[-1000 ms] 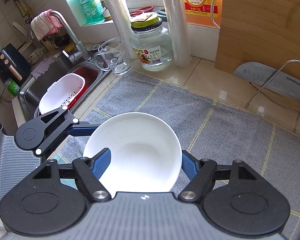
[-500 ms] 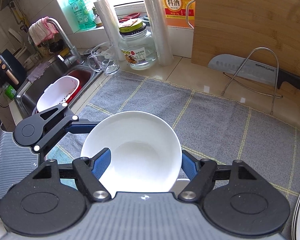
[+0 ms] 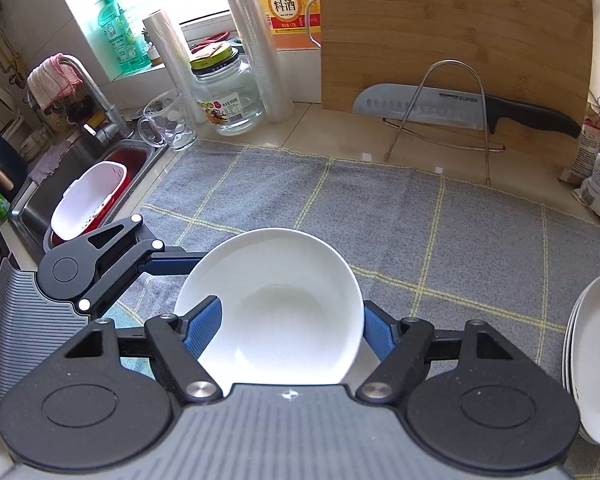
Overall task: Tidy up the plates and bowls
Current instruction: 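Lower the held bowl into the two stacked bowls and open the right gripper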
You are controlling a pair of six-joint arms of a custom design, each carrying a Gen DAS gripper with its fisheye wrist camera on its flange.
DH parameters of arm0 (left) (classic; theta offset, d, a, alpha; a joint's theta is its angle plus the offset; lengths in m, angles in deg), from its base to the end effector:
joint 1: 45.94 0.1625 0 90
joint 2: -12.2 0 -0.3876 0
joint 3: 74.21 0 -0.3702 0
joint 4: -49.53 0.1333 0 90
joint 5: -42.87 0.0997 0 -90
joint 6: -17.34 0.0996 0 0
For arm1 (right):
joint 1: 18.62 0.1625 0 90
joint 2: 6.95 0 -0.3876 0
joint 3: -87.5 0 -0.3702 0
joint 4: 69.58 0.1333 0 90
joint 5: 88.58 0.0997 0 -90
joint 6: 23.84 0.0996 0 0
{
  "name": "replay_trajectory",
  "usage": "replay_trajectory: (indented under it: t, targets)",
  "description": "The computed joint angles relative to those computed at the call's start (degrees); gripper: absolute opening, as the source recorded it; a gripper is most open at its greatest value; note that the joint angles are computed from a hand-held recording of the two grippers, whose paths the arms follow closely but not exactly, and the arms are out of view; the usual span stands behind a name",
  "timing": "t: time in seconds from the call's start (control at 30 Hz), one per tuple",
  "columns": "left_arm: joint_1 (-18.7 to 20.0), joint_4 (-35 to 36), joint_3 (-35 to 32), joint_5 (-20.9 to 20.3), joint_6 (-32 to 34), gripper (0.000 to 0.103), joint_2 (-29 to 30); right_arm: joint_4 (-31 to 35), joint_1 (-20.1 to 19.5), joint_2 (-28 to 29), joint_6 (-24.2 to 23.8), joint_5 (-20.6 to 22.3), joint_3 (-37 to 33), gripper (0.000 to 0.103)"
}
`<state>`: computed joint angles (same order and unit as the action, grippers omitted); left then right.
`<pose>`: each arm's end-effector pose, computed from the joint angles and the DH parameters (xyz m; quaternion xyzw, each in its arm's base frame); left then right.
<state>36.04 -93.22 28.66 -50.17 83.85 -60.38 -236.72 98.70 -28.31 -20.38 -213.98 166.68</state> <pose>0.0478 -0.5782 0.2918 0.5978 0.7772 -0.1826 0.0724 0.3788 -0.5686 -0.0533 0.1442 -0.9294 0.2337 0.2466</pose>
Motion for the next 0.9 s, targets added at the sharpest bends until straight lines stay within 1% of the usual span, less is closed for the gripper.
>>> replay_trajectory:
  t: [0.33, 0.4, 0.53, 0.67, 0.9]
  targets:
    - [-0.46, 3.41, 0.96, 1.82, 1.08, 0.099, -0.25, -1.95, -0.53, -1.41, 2.02, -0.8, 4.12, 0.08]
    - [-0.46, 2.97, 1.49, 1.92, 1.01, 0.099, -0.33, -1.85, -0.73, -1.46, 2.27, -0.67, 4.26, 0.08]
    - [-0.78, 1.89, 1.56, 1.94, 0.95, 0.099, 0.19, -1.2, -0.76, -0.6, 2.0, -1.91, 3.37, 0.081]
    - [-0.89, 1.37, 1.49, 2.52, 0.96, 0.099, 0.53, -2.38, -1.11, -0.64, 1.88, -0.99, 3.46, 0.081]
    - [-1.03, 1.46, 1.52, 2.99, 0.7, 0.099, 0.57, -1.43, -1.25, -0.09, 1.63, -1.69, 2.7, 0.081]
